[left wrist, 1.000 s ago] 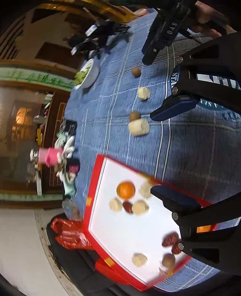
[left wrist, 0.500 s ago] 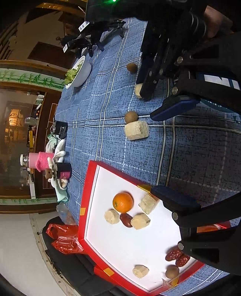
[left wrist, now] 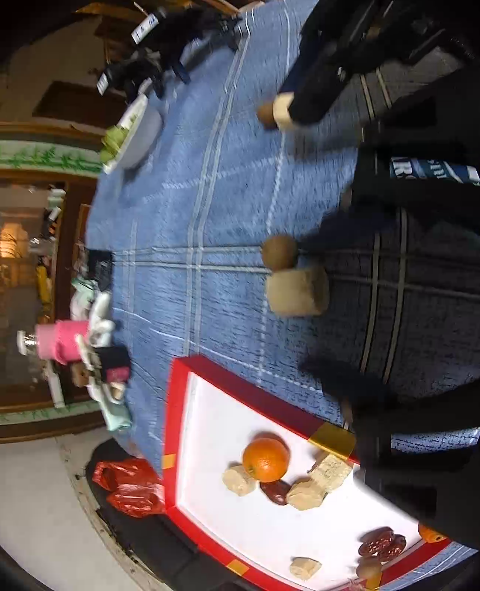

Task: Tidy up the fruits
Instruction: 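Grasp a beige pastry cube with the left tool while the right tool grasps a beige cube, then lift the beige cubes with both tools above the table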

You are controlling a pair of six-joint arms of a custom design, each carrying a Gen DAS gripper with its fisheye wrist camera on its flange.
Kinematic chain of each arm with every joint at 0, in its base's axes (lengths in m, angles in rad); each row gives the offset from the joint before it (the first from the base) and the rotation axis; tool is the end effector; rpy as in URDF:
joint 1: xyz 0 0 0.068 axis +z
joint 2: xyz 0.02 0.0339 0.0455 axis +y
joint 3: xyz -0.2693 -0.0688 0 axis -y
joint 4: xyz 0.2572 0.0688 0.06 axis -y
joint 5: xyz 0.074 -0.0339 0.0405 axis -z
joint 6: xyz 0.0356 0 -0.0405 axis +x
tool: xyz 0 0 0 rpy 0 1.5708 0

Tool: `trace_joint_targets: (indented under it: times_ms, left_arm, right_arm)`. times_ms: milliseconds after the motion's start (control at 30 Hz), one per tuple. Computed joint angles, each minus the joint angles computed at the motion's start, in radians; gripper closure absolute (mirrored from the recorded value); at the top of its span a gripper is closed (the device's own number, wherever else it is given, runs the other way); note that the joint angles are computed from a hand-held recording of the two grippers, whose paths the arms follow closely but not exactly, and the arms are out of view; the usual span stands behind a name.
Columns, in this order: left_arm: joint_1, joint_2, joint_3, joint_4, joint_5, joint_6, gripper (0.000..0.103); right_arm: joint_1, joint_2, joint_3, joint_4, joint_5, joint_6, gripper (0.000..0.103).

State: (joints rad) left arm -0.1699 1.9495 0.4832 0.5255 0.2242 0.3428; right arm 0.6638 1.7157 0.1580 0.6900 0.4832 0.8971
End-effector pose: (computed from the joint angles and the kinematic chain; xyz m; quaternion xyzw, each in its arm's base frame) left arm 0.2649 -0.0535 0.0263 0.2731 0.9052 -0.0794 0.3159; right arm 0.1602 0.1043 0.0431 0.1879 0.8958 0.0756 0.3956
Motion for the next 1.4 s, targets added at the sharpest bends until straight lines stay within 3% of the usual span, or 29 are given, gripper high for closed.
trace_joint_targets:
  times_ms: [67,200,367,667,900,1400]
  left_arm:
    - [-0.002,0.003,-0.004,0.018,-0.013,0.0,0.08]
    - [0.016,-0.043,-0.046,0.022,0.008,0.009,0.08]
    - [0.052,-0.172,-0.146,0.02,0.061,0.046,0.08]
    - [0.09,-0.241,-0.233,0.012,0.118,0.095,0.08]
    - [0.118,-0.266,-0.261,0.005,0.153,0.12,0.08]
    - [0.167,-0.203,-0.251,0.046,0.17,0.136,0.08]
  right_arm:
    - [-0.006,0.006,-0.007,0.019,-0.01,-0.003,0.076]
    - [0.01,-0.013,-0.007,0.01,0.002,-0.004,0.076]
    - [0.07,-0.099,0.001,-0.105,0.059,0.032,0.076]
    - [0.358,-0.134,0.052,-0.413,0.229,0.337,0.076]
    - [0.489,-0.13,0.101,-0.618,0.297,0.537,0.076]
    - [0.5,-0.105,0.136,-0.658,0.311,0.565,0.076]
